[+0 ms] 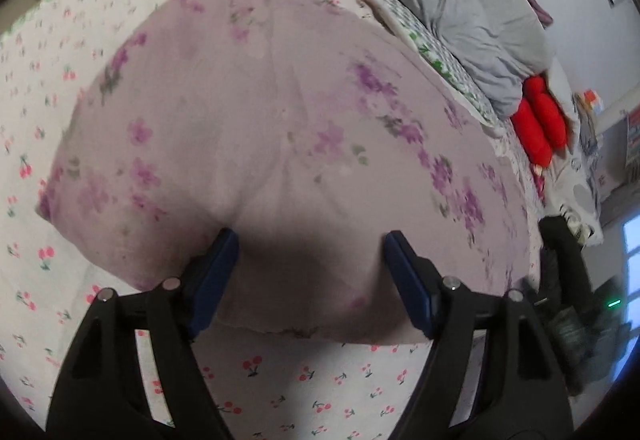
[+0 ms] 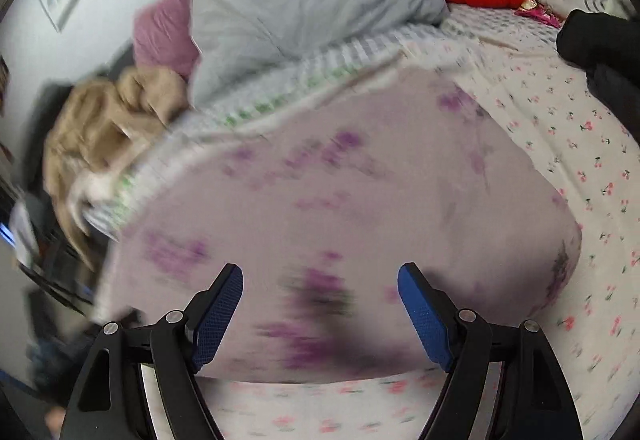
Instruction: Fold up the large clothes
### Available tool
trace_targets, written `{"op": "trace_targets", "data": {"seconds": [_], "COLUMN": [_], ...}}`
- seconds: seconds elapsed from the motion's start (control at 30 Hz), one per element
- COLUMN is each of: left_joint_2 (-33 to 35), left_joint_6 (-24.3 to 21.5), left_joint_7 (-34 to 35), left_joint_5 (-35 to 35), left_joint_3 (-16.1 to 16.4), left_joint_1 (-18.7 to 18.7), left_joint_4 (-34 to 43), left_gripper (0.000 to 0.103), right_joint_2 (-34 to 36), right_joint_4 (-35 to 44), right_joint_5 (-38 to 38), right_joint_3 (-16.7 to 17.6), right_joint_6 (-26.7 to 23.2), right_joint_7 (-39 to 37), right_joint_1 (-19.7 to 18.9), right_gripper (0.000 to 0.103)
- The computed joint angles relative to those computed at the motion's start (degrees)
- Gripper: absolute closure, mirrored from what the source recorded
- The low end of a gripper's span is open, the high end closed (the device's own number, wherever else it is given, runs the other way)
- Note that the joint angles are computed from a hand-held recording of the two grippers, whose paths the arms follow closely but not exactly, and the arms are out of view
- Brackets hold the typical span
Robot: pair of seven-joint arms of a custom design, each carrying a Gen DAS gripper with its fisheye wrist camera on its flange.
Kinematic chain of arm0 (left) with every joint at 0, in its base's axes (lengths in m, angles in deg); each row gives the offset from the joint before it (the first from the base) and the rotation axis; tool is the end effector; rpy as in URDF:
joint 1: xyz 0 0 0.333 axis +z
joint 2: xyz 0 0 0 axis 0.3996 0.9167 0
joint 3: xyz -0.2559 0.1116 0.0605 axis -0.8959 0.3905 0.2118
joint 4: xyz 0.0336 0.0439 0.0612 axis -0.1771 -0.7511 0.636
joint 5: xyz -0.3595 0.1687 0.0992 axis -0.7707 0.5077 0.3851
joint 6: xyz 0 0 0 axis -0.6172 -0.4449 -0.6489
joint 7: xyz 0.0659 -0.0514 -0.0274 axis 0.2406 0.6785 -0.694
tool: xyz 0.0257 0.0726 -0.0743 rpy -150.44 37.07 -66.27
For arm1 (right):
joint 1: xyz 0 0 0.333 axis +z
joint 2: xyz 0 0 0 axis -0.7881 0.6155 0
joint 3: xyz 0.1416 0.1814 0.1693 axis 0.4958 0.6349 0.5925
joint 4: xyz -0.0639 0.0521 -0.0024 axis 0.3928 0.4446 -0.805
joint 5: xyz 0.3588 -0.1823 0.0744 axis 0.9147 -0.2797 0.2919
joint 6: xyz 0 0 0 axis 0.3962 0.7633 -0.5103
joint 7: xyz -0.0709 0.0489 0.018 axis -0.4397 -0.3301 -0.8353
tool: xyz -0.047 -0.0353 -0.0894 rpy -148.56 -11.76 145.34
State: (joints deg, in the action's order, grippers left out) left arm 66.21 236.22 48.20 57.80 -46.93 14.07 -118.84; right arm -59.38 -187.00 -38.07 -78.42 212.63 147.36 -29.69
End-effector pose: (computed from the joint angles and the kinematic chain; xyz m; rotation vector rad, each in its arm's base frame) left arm 0.5209 -0.1339 0.4419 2.4037 -1.7521 0.9722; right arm 0.4885 0.3156 0.4791 -1.5002 1.9637 -0.2279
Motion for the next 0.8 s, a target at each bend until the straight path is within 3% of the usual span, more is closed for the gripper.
{"op": "trace_targets", "data": {"seconds": [0.07,0.17,0.27,0.3,0.37,0.43,0.47,0.5,0.57,0.63,0.73,0.8], "left_joint_2": [-0.2,0.0,-0.4,-0.9,-3.8,-7.1,-7.9,-8.1,-7.2,-6.4,-5.6,-5.5], "left_joint_6": [0.6,0.1,-1.2,-1.9,-1.2,2.7,2.5,1.3,-0.6,-1.6,-5.8,-8.7], "left_joint_7": [0.5,2.3,7.2,7.9,2.8,-1.8,-4.9,-6.0,-5.3,-7.1,-11.4,-10.3], "left_joint_5": [-1.8,-3.3,-10.5,-12.9,-9.3,0.2,5.8,7.9,5.6,6.0,8.7,3.3], "left_joint_3": [0.3,0.8,2.7,3.2,2.1,-0.5,-1.7,-1.3,1.6,2.1,1.9,4.3], "left_joint_1": [-0.4,-0.6,-1.2,-1.0,1.2,3.8,5.5,5.8,4.1,4.4,5.9,5.0], "left_joint_4": [-0.5,-0.2,-0.3,-0.6,-2.4,-5.0,-5.3,-5.2,-4.9,-4.8,-3.9,-4.3], "left_gripper": [0.027,0.027,0.027,0.032,0.036,0.03,0.022,0.022,0.022,0.022,0.022,0.022], "right_joint_2": [0.0,-1.9,-3.6,-4.1,-5.0,-5.6,-6.2,-7.3,-9.7,-11.2,-13.1,-14.6], "right_joint_4": [-2.1,-5.1,-7.9,-8.7,-8.8,-7.7,-8.0,-9.1,-12.1,-14.2,-17.0,-19.2], "right_joint_5": [1.0,-4.3,-5.2,-5.9,-9.9,-13.1,-13.3,-12.2,-8.4,-4.3,1.6,5.8], "right_joint_3": [-0.9,-0.6,-0.7,-0.5,0.9,2.0,1.9,1.4,0.2,-0.5,-0.7,-1.2], "right_joint_6": [1.8,3.3,5.3,5.7,3.3,-1.5,-2.1,-1.0,3.1,6.2,6.9,7.3], "right_joint_7": [-3.2,-0.5,2.4,3.8,8.1,11.4,12.3,13.3,14.3,13.5,14.1,15.1], "right_joint_1": [-0.2,-2.4,-4.0,-4.8,-6.8,-7.6,-7.5,-7.3,-6.6,-5.9,-5.8,-5.6], "right_gripper": [0.022,0.022,0.022,0.022,0.022,0.022,0.022,0.022,0.022,0.022,0.022,0.022]}}
